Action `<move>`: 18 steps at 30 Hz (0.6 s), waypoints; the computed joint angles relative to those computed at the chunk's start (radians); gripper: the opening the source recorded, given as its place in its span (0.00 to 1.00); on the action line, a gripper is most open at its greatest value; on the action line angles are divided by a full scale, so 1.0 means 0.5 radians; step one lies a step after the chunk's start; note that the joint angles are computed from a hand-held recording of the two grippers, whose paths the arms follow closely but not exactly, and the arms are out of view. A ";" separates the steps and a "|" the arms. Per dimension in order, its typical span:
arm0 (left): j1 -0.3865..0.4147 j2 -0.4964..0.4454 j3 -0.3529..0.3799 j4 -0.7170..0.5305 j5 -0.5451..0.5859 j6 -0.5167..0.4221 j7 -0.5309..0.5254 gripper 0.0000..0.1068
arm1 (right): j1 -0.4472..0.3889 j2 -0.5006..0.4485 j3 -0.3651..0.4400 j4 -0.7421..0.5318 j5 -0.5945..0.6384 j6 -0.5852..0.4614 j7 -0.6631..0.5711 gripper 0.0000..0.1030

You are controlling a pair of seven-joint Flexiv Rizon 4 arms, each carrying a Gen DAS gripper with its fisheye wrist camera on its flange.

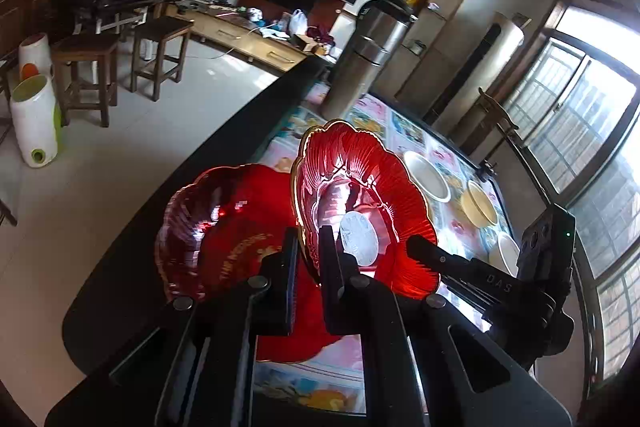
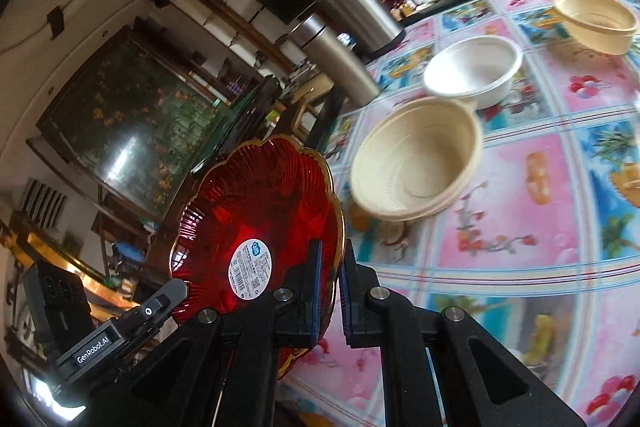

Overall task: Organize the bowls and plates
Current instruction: 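Carry the red plate onto the other red plates and open both tools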

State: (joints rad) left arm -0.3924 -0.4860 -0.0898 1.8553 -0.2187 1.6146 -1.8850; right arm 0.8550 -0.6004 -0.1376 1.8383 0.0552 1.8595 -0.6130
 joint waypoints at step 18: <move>-0.089 -0.133 0.285 -0.091 0.130 -0.347 -0.202 0.07 | -0.134 -0.284 0.203 -0.477 -0.651 -0.721 0.240 0.10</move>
State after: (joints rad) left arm -0.4372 -0.5523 0.0526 1.8099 -0.1535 1.4408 -1.9858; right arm 0.7878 -0.7423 -0.0363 1.5997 -0.2705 1.4992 -0.4929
